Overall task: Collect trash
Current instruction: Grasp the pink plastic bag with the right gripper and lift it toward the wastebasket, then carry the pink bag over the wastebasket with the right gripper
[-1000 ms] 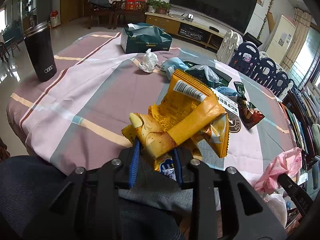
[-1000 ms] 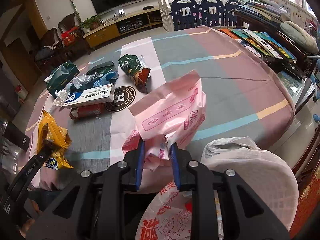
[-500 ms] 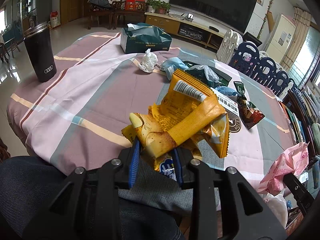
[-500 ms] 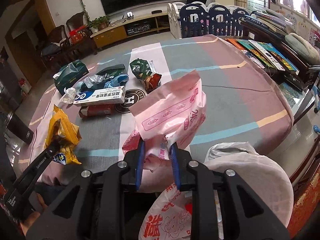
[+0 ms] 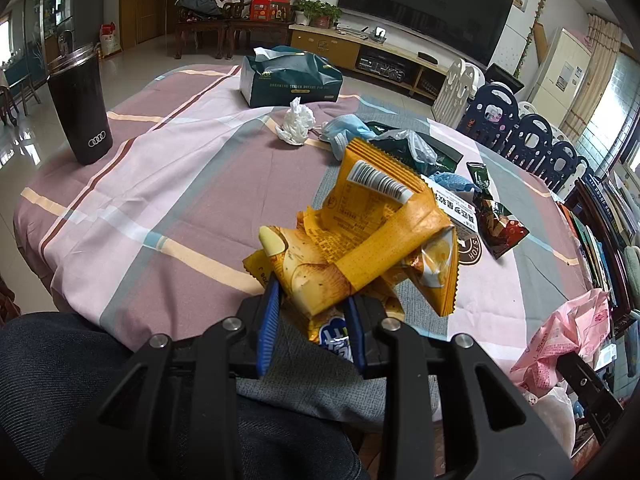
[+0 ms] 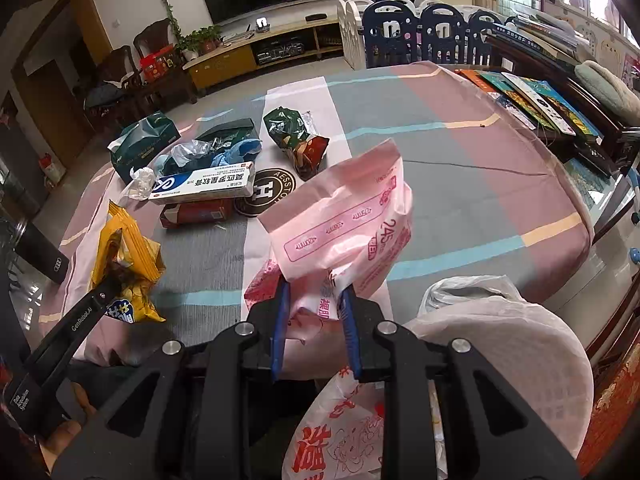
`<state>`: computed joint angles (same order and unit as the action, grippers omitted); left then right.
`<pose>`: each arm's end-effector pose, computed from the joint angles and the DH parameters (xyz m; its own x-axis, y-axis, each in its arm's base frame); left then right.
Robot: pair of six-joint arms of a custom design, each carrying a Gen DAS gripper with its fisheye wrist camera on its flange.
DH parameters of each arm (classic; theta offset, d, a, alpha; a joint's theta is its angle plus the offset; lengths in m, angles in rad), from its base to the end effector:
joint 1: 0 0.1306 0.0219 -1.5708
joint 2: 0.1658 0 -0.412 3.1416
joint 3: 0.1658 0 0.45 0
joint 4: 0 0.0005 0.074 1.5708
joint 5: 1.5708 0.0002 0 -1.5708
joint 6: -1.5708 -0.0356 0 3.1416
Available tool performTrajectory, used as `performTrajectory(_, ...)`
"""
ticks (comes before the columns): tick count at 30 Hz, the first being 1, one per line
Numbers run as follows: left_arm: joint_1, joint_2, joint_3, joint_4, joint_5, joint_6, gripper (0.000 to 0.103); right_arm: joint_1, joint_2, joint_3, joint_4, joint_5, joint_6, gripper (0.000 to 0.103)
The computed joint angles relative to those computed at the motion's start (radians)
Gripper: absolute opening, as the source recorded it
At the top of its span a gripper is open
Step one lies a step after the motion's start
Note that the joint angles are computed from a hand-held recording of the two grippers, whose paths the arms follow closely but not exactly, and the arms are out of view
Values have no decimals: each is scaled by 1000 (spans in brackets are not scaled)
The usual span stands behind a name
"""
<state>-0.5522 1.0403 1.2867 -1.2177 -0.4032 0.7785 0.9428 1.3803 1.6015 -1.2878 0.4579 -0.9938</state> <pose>0.3233 -0.1834 0.5370 -0.7069 -0.3231 -0.6292 -0.2842 0.9443 -0.1656 0.3079 0.3965 0.5484 -0.7838 0.2000 -0.5879 0.1036 0.9756 0.1937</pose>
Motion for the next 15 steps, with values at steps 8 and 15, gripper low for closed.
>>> performTrajectory(8, 0, 0, 0, 0, 0, 0, 31, -1, -3, -3, 5, -1, -1, 25)
performTrajectory(15, 0, 0, 0, 0, 0, 0, 31, -2, -4, -7, 6, -2, -4, 25)
